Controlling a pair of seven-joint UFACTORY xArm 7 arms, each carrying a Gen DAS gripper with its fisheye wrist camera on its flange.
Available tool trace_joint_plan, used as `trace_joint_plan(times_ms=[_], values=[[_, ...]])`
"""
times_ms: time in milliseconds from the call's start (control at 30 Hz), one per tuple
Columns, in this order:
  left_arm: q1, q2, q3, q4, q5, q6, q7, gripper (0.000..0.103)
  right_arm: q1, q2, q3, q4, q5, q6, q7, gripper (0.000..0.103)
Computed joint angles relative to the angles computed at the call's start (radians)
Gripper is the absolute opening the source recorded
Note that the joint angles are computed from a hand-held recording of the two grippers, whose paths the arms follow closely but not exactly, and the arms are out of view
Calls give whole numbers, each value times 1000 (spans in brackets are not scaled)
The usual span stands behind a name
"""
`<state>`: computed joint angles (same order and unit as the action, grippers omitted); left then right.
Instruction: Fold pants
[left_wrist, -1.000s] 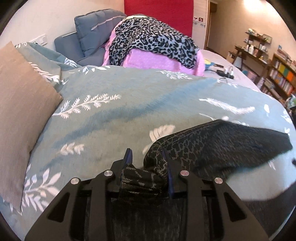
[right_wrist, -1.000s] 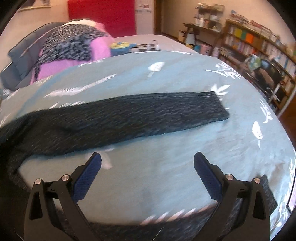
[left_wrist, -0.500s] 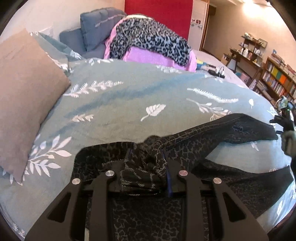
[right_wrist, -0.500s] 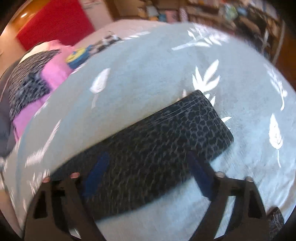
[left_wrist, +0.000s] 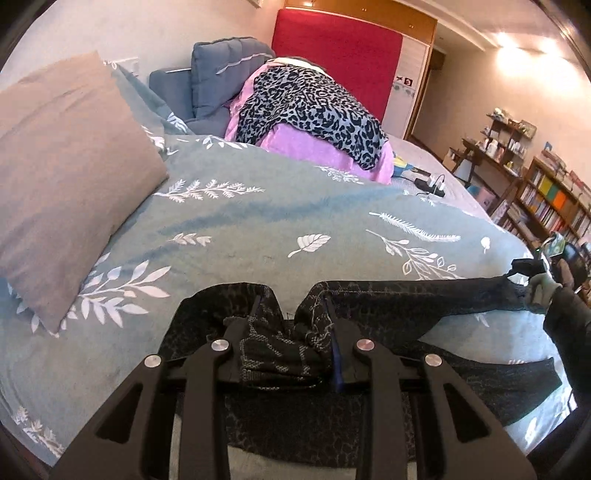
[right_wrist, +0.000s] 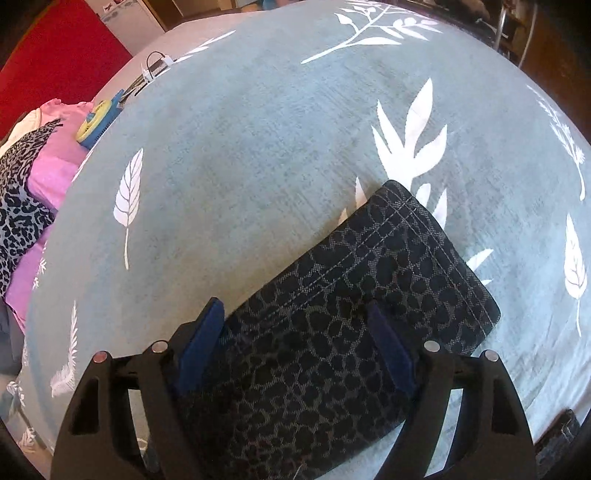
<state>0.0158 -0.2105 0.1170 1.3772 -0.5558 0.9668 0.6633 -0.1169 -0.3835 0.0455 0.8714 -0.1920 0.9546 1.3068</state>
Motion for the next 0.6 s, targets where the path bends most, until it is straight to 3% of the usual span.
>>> trace_joint_plan(times_ms=[300,333,367,433,600], values=[[18,-21,21,-13,13,6,-13,29,7,-44,4,-25,25,-6,2,79],[21,-20,23,-11,14,8,-16,29,7,-47,8,-21,16,2,-6,66],[25,-18,27,-9,13,11,-22,29,8,-51,11,-22,11,12,-14,40],[30,-16,29,-7,12,8,-28,29,13,-71,17,-35,8,42,-22,3],[27,9,37,31,-24,-12,32,29,32,-223,74,-105,-44,79,-37,3]])
